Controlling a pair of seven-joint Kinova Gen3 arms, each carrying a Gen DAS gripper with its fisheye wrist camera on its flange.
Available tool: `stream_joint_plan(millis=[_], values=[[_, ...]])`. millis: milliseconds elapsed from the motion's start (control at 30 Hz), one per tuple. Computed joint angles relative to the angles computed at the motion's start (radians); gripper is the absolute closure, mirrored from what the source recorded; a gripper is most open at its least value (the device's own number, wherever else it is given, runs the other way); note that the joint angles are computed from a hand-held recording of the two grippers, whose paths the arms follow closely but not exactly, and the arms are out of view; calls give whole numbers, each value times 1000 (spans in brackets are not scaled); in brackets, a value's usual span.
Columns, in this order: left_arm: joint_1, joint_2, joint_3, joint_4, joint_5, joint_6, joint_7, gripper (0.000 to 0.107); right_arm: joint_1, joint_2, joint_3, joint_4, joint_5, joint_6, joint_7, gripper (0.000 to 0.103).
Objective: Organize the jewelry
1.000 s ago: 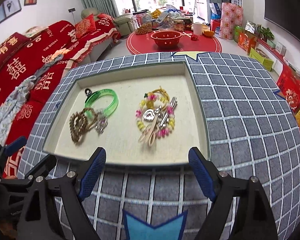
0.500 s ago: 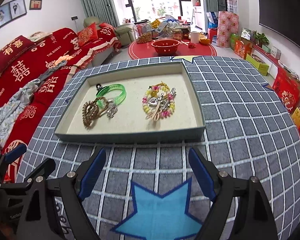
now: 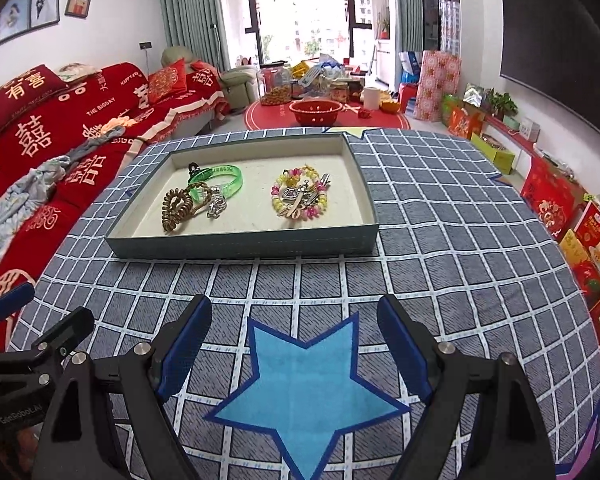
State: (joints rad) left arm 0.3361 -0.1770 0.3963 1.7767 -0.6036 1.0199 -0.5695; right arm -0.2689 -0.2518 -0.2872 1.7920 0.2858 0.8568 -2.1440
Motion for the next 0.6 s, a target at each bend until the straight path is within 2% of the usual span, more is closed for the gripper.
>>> stream_joint_plan(millis=[600], values=[[-2,-16,30,-30,-24,29,11,4,21,-47,-33,-7,23,7,-17,16]])
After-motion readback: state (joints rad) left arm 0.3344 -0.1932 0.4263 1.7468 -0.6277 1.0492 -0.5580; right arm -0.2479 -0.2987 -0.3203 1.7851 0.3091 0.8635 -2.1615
